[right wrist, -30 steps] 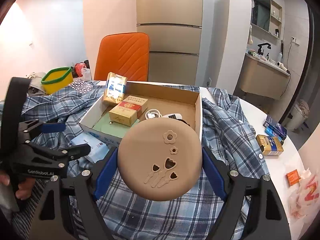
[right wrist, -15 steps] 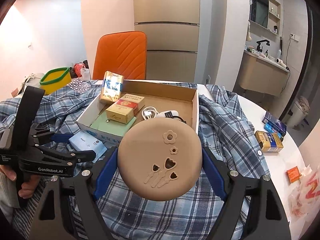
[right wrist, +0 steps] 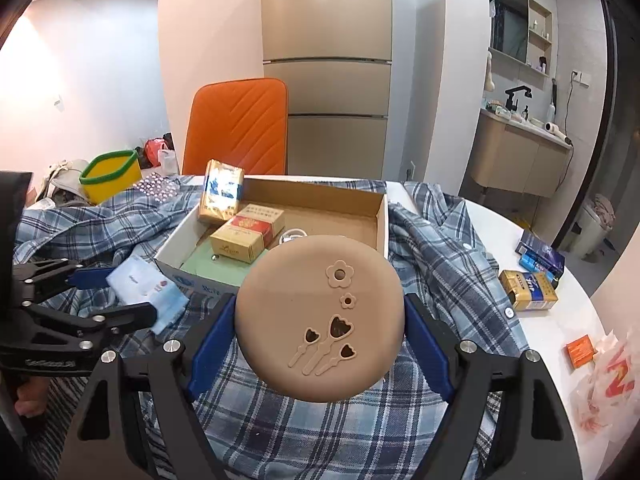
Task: Organize soft objects
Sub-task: 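Lift the wipes pack with the left gripper while the right lifts the coaster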
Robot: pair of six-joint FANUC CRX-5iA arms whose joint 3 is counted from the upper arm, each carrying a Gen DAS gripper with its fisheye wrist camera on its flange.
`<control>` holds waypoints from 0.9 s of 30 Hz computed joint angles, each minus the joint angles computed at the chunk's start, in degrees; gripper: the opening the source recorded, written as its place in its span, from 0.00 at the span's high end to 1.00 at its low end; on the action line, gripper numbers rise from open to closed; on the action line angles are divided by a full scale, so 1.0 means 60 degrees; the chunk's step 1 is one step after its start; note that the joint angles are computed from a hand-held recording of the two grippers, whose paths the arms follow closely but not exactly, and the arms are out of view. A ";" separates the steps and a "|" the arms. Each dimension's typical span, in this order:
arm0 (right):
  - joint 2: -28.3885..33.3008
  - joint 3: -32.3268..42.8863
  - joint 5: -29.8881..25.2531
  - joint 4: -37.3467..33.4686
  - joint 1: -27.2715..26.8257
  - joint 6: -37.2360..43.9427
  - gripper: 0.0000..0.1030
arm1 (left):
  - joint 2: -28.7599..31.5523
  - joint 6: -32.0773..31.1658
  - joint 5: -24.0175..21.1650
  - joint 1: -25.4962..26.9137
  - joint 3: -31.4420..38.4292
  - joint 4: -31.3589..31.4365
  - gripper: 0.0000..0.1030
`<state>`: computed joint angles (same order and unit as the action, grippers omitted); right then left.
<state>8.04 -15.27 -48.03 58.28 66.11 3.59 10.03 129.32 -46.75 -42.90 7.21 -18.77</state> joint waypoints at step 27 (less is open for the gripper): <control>0.0274 0.1771 -0.1618 0.1420 0.0119 0.0852 0.19 | 0.0164 0.3307 -0.1741 -0.2046 0.2738 -0.5697 0.30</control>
<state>9.68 -4.64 -57.73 66.80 66.82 8.70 11.01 149.17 -57.20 -55.18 23.64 -52.95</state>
